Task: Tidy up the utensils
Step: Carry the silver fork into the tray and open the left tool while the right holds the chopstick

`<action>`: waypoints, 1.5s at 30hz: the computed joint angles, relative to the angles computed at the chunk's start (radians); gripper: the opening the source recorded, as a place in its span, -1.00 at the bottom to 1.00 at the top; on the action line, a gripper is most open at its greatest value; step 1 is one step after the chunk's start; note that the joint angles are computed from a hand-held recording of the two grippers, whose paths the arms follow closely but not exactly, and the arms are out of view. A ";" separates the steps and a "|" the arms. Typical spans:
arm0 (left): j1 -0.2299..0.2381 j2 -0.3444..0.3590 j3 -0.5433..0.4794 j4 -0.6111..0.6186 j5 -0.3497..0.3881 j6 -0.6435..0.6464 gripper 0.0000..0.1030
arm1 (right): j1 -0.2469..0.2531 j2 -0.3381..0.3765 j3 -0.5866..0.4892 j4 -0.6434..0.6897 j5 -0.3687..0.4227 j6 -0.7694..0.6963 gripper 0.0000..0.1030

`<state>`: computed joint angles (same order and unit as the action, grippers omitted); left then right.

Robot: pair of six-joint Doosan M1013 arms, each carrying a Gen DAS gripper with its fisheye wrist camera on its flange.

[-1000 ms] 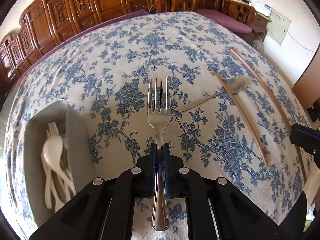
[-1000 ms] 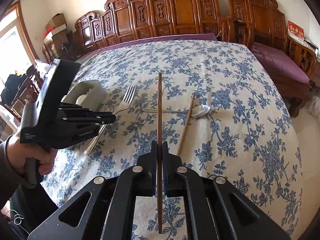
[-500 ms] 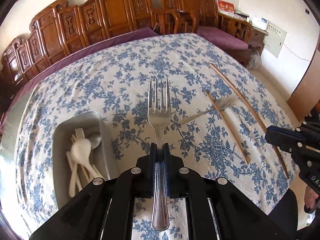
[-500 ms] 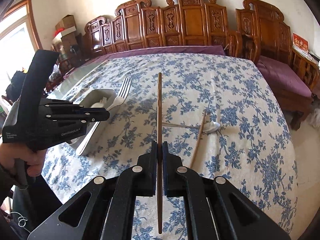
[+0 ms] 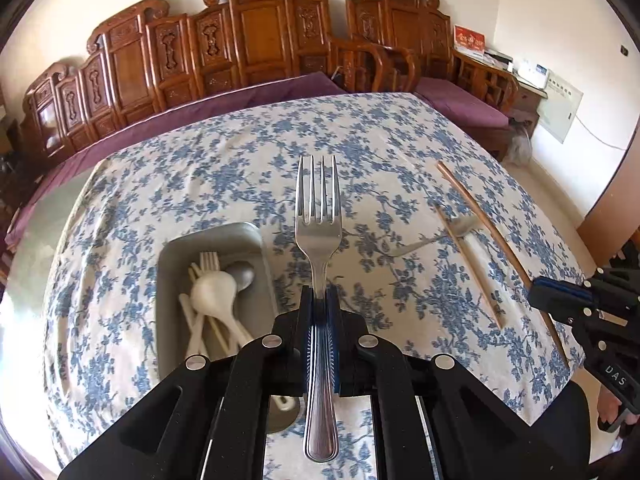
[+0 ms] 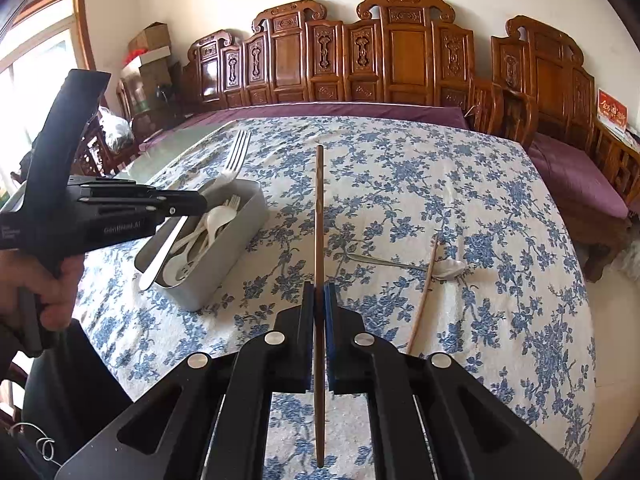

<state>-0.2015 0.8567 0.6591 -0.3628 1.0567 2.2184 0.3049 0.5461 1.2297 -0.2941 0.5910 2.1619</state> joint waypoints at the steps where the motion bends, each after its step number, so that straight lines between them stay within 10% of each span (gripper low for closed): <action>1: 0.004 0.003 -0.005 -0.003 0.001 0.000 -0.88 | 0.001 0.001 -0.001 -0.001 0.000 -0.001 -0.88; 45: 0.032 0.354 -0.569 0.099 0.359 -0.179 -0.87 | 0.024 0.062 -0.090 0.031 0.063 -0.017 -0.88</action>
